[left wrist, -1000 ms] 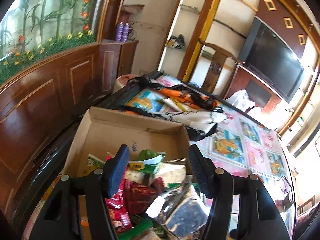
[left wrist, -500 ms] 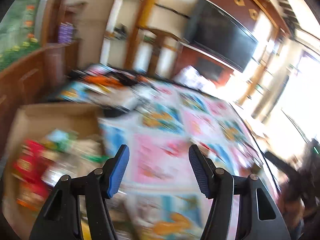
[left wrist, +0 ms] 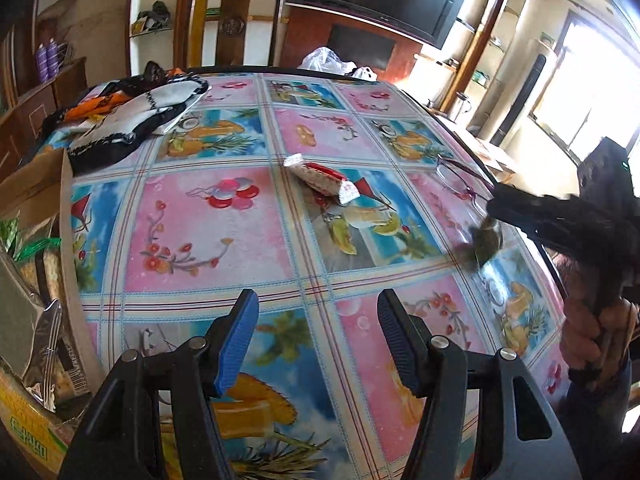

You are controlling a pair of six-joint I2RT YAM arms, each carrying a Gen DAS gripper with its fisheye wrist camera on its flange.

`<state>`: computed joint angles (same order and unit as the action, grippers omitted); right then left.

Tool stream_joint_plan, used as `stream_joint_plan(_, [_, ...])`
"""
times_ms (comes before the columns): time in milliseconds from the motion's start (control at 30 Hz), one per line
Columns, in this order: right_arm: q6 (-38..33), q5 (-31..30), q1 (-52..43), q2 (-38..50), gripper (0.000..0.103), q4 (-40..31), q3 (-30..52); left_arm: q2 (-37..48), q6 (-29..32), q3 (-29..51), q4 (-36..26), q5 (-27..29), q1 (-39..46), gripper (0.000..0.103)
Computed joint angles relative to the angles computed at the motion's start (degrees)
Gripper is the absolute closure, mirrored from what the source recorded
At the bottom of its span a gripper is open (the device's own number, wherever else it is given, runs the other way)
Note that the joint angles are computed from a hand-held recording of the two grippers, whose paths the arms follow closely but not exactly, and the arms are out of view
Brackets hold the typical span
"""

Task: Organize snacks
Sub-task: 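Open the right tool to release the clear packet, then move both tools back to the table, then grasp the green garlic pea packet with the right tool while the left grasps the red-white candy packet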

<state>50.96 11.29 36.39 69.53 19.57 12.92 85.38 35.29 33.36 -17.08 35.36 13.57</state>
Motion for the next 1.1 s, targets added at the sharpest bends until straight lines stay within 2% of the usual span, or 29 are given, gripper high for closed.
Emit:
stream_joint_plan(33, [0.3,-5.3,-1.0,-0.2,0.060,7.8,-2.7,0.0,-0.2,0.1,-0.1,0.1,0.3,0.042])
stream_joint_plan(67, [1.0,-4.5,-0.5,-1.5,0.060,8.9,-3.4,0.4,-0.4,0.3,0.2,0.0,0.5,0.042])
stream_joint_plan(133, [1.5,5.8,2.5,-5.6,0.060,-3.1,-0.5,0.8,-0.8,0.7,0.4,-0.2,0.7,0.042])
stream_joint_plan(167, [3.7,12.5,4.3,-5.4,0.060,-11.4,2.1,0.8,-0.3,1.0,-0.3,0.0,0.9,0.042])
stream_joint_plan(200, [5.1,14.6,4.5,-4.8,0.059,-14.6,3.2,0.7,-0.3,0.9,-0.1,-0.1,0.7,0.042])
stream_joint_plan(233, [6.3,14.3,3.6,-4.0,0.059,-16.4,3.8,0.3,-0.4,0.6,0.2,-0.4,0.5,0.042])
stream_joint_plan(333, [5.8,6.4,-0.6,-1.9,0.058,-9.1,1.3,-0.3,-0.1,-0.1,0.8,-0.9,0.2,0.042])
stream_joint_plan(367, [5.2,2.8,-1.8,-0.3,0.056,-6.7,1.1,-0.3,-0.1,-0.1,0.8,-0.9,0.2,0.042])
stream_joint_plan(400, [4.9,1.8,-2.2,-1.6,0.050,-8.1,0.8,-0.3,0.0,-0.2,0.9,-0.9,0.2,0.042])
stream_joint_plan(467, [4.7,1.6,-1.2,0.0,0.044,-10.3,2.3,-0.2,-0.2,-0.1,1.0,-1.1,0.1,0.042])
stream_joint_plan(567, [0.0,-0.7,0.0,4.5,0.031,-12.1,5.5,0.2,0.0,0.3,0.4,-0.6,0.4,0.042])
stream_joint_plan(600, [-0.7,-0.5,1.0,6.9,0.031,-12.0,6.8,0.2,0.1,0.4,0.4,-0.5,0.5,0.042])
stream_joint_plan(767, [-5.5,5.8,7.5,14.7,0.028,-21.0,14.2,0.3,0.6,0.4,-0.1,-0.3,0.3,0.042])
stream_joint_plan(800, [-6.0,6.4,7.4,16.3,0.031,-21.2,14.9,0.2,0.8,0.3,-0.2,-0.3,0.2,0.042])
stream_joint_plan(833, [-5.9,7.5,7.8,17.0,0.038,-21.6,15.1,0.1,1.0,0.2,-0.2,-0.3,0.1,0.042])
stream_joint_plan(867, [-6.1,6.4,7.4,17.1,0.067,-20.9,14.8,0.1,1.2,0.1,-0.2,-0.1,0.1,0.042])
stream_joint_plan(967, [-5.2,6.2,7.1,16.3,0.070,-19.4,13.6,-0.5,1.0,-0.3,0.2,0.4,-0.5,0.042])
stream_joint_plan(1067, [-3.9,7.3,7.8,13.0,0.070,-16.9,11.7,-0.6,-3.3,0.3,1.3,-1.2,-2.3,0.042])
stream_joint_plan(1100, [-3.4,7.5,7.9,12.6,0.070,-15.9,11.6,0.2,-6.8,1.8,1.1,-1.9,-3.4,0.042])
